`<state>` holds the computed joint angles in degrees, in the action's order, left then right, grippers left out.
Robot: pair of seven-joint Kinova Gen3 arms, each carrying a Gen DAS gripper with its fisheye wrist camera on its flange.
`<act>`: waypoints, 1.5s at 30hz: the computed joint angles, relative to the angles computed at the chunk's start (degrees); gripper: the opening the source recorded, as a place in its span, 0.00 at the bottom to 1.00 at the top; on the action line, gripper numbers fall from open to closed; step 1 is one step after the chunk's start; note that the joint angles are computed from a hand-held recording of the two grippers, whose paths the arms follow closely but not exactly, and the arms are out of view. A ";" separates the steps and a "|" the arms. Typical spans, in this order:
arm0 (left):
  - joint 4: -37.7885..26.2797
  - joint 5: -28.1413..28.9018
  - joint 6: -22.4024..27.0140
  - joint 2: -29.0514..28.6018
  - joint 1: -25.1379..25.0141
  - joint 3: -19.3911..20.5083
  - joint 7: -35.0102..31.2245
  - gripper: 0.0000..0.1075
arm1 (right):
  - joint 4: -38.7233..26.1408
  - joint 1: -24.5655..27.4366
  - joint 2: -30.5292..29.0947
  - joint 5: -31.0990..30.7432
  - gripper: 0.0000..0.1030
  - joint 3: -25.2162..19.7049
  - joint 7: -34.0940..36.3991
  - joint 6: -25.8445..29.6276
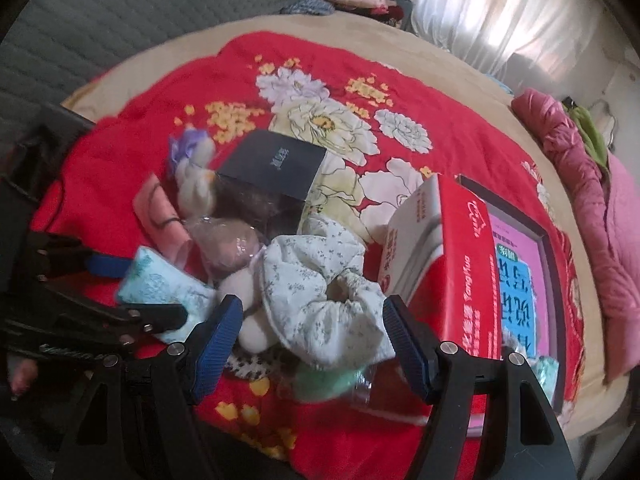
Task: Organize soft objects
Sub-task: 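Grasp the green tissue pack with the left gripper while the right grasps the floral scrunchie, then lift the tissue pack and scrunchie and carry both over the tray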
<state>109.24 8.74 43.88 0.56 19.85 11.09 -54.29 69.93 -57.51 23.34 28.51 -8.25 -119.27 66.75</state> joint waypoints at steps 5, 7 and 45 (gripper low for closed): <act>-0.07 0.46 -0.79 0.39 -0.03 -0.02 -0.89 0.57 | -3.40 0.35 3.28 -0.97 0.49 0.47 2.82 2.86; -0.88 -0.82 -0.20 0.77 0.31 0.17 0.39 0.54 | -3.18 0.69 3.28 -1.79 0.33 0.73 2.80 2.05; -29.55 -12.82 17.95 3.26 4.89 2.88 8.99 0.30 | 1.32 17.31 -13.01 -17.54 0.08 -1.69 1.14 -10.33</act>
